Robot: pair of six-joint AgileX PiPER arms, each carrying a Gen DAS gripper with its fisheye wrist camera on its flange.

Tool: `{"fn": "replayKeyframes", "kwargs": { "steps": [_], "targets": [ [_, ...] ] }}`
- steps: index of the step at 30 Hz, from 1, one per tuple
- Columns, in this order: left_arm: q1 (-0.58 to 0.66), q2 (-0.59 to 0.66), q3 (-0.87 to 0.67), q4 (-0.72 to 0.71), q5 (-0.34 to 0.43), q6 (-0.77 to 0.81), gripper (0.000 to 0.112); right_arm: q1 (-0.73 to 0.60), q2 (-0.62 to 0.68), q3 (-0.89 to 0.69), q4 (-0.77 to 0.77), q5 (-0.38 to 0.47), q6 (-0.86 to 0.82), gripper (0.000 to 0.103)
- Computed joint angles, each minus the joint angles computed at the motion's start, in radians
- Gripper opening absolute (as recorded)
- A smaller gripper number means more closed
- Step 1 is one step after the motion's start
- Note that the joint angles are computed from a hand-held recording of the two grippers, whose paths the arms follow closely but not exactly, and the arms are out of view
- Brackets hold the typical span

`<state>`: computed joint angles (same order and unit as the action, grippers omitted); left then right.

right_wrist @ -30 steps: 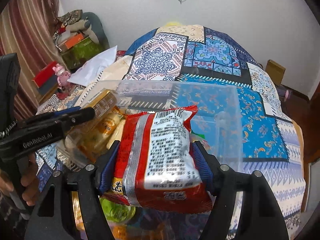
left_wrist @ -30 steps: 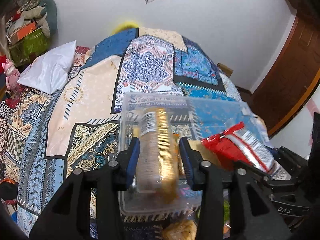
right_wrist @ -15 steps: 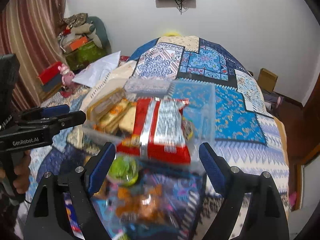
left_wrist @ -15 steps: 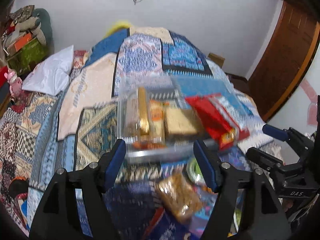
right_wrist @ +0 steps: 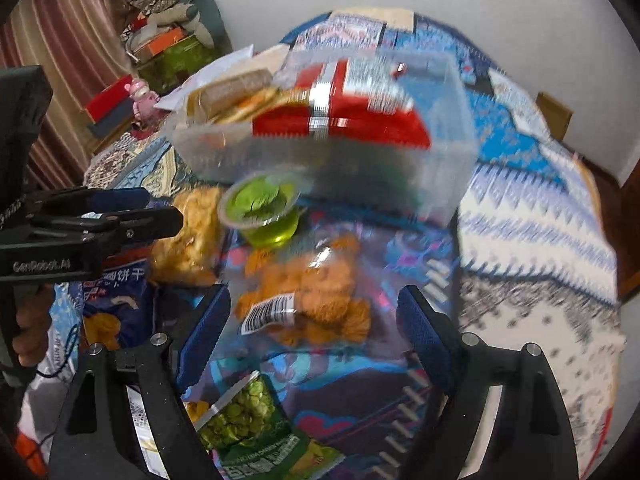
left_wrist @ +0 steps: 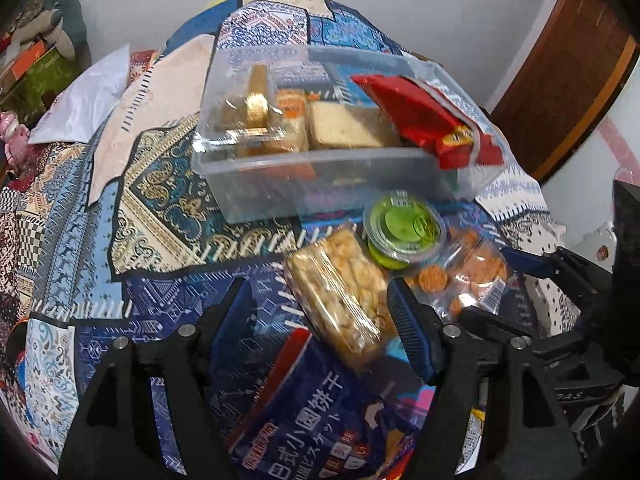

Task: Organize snacks
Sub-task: 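Grasp the puffed snack bag with the left tool while the right tool grasps the orange snack bag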

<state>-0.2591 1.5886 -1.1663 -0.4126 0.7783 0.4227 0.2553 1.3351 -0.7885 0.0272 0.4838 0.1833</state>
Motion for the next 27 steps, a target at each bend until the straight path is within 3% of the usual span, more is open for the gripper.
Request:
{"fn": "replayKeyframes", "kwargs": {
  "steps": [10,12,18,27],
  "targets": [
    [-0.037,0.066,-0.030,-0.031,0.006,0.014,0.070,-0.066,0.041,0.021,0.256,-0.036,-0.246,0.092],
    [-0.032,0.093,-0.044,-0.053,0.015,0.017,0.070,-0.057,0.037,0.028,0.242,-0.044,-0.229,0.092],
    [-0.031,0.097,-0.017,-0.084,-0.022,0.040,0.064,-0.019,0.022,0.049,0.188,-0.077,-0.173,0.074],
    [-0.005,0.014,0.062,-0.098,-0.060,0.080,0.060,-0.053,-0.042,0.090,0.290,-0.083,-0.263,0.054]
  ]
}}
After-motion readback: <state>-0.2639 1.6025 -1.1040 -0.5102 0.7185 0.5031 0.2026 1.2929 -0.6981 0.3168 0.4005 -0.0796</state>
